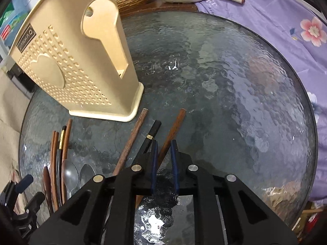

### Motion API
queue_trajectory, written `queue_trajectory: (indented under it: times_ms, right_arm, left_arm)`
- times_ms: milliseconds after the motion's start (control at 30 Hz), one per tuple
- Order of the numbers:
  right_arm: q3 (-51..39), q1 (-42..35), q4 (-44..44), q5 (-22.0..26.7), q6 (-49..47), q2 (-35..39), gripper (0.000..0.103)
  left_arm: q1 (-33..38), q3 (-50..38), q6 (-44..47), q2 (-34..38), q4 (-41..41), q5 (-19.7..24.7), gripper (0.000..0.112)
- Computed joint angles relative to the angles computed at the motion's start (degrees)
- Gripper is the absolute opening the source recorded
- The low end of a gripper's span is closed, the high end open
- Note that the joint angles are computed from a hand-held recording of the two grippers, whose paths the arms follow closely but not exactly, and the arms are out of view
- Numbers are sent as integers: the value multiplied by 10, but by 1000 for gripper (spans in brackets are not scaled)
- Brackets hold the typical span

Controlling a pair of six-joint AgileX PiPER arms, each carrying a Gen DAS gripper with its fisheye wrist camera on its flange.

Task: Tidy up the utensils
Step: 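Move the left tool toward the utensil row and open over the wooden-handled spoon, then close the left tool on the wooden-handled spoon and lift it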

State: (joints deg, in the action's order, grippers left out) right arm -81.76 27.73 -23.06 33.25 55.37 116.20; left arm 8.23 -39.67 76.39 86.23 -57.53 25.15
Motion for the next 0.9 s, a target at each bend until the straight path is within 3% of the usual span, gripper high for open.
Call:
queue_trajectory:
  times_ms: [200,333,433,633,900]
  right_arm:
    - [-50,10,-21,45,-27,29,13]
    - [-37,11,-26,37,-25,25,13]
    - [-29,18,-40,39,-17,23,13]
    - [-1,29,-51,29,7,7,12]
    - [-40,49,-73,79,35,28,12]
  left_arm:
    - [-6,0,-12,-1,9,-1,56]
    - [-21,-7,-50,1,36,-8,56]
    - [-38,-8,-75,0,57,-19,50]
    - [-65,-18,-154,14,120,-34,36]
    - [-101,-49,-312,30,263,-45,34]
